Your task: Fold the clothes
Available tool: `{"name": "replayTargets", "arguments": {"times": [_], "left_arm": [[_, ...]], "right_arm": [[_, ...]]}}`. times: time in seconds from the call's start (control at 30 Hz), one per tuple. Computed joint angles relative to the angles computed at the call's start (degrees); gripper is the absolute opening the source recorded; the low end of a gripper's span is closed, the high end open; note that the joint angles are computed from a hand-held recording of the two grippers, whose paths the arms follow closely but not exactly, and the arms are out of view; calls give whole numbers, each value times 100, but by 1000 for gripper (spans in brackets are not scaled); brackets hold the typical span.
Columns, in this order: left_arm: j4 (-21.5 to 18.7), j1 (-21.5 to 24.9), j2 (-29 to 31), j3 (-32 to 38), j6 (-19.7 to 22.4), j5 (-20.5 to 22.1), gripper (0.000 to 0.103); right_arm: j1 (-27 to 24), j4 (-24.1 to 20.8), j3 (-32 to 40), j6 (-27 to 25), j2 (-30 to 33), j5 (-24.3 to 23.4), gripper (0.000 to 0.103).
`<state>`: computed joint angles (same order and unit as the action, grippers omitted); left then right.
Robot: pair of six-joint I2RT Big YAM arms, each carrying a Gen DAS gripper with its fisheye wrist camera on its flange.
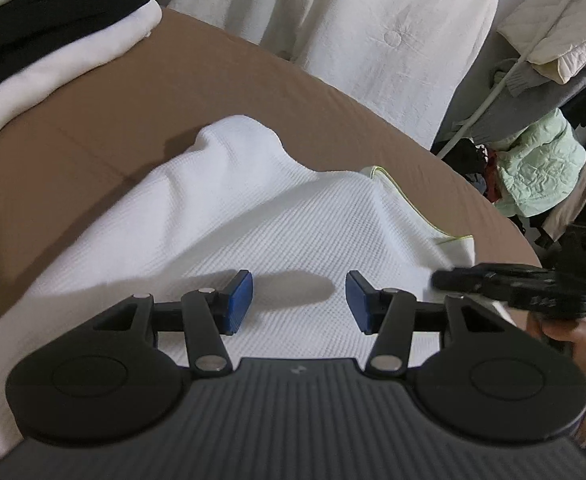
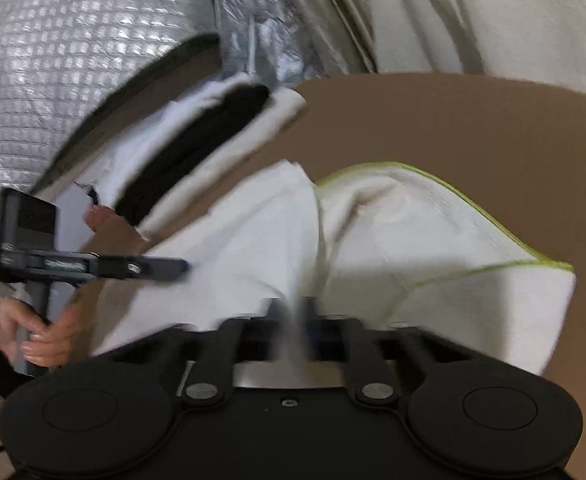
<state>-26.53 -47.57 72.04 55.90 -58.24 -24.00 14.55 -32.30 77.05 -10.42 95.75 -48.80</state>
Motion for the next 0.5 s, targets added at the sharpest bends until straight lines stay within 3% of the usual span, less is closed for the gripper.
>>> {"name": "replayTargets", "arguments": {"times": [0.07, 0.17, 0.27, 0.33, 0.43, 0.5], "left_arm": [[147, -25, -36, -36, 62, -64, 50], [479, -83, -174, -149, 87, -94, 53], [777, -137, -275, -242, 59, -93, 53], [866, -162, -277, -255, 43, -27, 57], [775, -127, -141, -168, 48, 295, 62], [473, -134, 21, -29, -16, 297, 61]], "right_arm": [[57, 427, -284, 151, -258, -102, 9], [258, 342, -529, -235, -630, -235, 9], [516, -208, -679, -805, -883, -370, 9], [715, -532, -780, -1144, -1022, -155, 9], [975, -616, -882, -1232, -1113, 324, 9], [1020, -654, -872, -1170, -1098, 339, 9]]}}
